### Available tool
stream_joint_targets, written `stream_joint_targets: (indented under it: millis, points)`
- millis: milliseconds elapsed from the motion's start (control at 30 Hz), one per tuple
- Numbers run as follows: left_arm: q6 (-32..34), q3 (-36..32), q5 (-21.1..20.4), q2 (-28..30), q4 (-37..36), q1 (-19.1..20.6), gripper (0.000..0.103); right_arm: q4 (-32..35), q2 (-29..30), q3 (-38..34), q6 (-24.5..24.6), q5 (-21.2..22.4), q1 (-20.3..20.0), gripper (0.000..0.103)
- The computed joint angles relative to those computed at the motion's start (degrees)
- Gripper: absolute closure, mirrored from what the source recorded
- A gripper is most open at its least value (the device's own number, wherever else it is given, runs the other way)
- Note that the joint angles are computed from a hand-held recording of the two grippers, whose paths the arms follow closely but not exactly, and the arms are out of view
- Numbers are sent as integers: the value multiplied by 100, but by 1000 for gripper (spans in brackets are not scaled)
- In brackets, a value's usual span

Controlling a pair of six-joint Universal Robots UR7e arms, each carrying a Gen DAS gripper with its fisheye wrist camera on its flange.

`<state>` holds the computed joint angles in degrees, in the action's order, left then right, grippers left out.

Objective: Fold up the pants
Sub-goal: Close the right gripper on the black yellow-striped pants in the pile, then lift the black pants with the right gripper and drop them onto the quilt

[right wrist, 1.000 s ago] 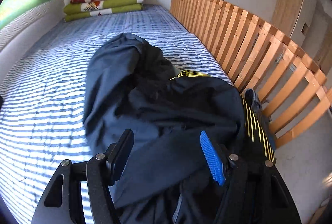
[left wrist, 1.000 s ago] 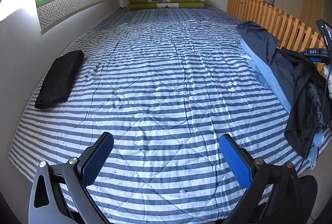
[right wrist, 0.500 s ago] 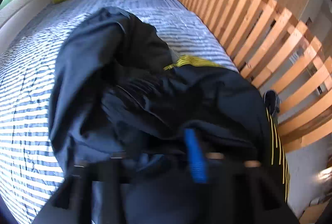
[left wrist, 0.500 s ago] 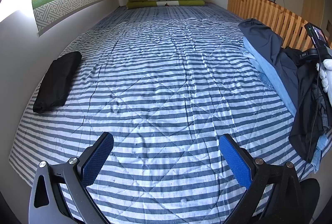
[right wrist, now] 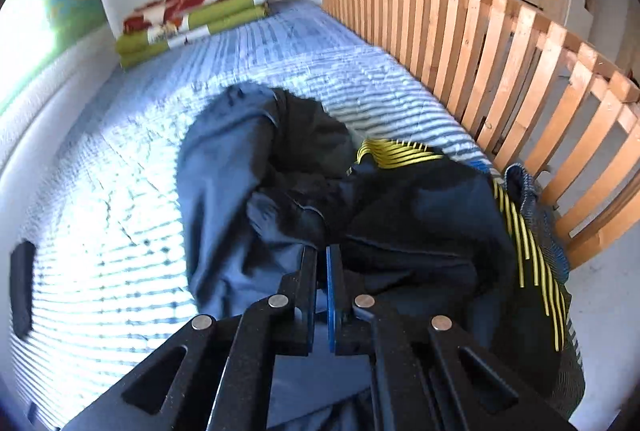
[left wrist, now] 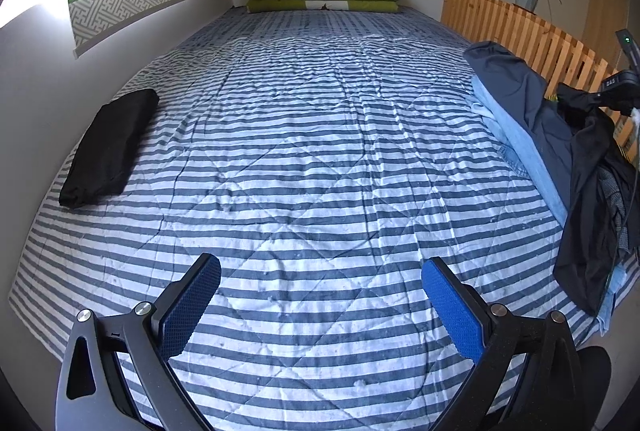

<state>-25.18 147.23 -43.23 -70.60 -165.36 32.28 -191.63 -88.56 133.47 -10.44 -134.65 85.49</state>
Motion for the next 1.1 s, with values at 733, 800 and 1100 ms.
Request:
stream_joint_targets:
  millis: [733,800,1100]
  points:
    - [122,320,320,-1216,400,569,1,786,1030,-506,-322,-1491,934,39]
    - [166,269,297,-1007,269,662,1,863,1071,-529,-317,-1616,622,39]
    - [154,87,308,-189,-39,610,1,450,1360,-683,-981,-1602,-64,98]
